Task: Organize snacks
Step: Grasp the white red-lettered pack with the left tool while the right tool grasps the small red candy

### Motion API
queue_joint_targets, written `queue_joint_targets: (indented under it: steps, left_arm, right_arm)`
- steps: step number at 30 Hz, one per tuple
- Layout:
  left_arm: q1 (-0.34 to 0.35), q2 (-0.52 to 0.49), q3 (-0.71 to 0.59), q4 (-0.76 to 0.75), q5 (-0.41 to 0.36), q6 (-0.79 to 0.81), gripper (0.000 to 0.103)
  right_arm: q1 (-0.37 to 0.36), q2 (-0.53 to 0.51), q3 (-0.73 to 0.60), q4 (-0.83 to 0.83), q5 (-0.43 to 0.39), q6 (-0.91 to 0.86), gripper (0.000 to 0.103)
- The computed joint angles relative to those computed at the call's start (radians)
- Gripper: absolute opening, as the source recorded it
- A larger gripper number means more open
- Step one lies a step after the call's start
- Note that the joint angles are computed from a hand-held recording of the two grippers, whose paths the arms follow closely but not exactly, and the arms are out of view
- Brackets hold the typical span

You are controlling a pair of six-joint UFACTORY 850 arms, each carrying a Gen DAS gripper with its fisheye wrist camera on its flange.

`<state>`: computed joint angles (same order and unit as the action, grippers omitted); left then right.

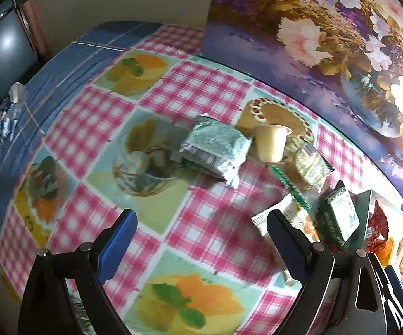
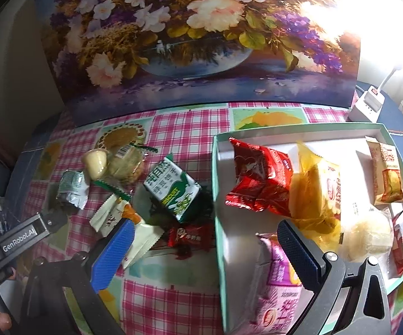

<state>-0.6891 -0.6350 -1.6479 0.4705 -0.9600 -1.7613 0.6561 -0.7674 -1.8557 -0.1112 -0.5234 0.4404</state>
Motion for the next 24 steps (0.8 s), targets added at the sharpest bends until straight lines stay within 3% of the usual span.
queue_joint_targets:
  steps: [7,24]
  left_arm:
    - [0.009,-0.048,-0.051,0.001,0.038,0.009,0.094]
    - [-0.002,-0.164,-0.207,-0.025,0.102,0.124,0.094]
  right_arm:
    - [-0.015,-0.001,0.0,-0.095,-0.015,0.082,0.103]
    - [-0.03,0.005,0.009,-0.076,0.006,0.074,0.103]
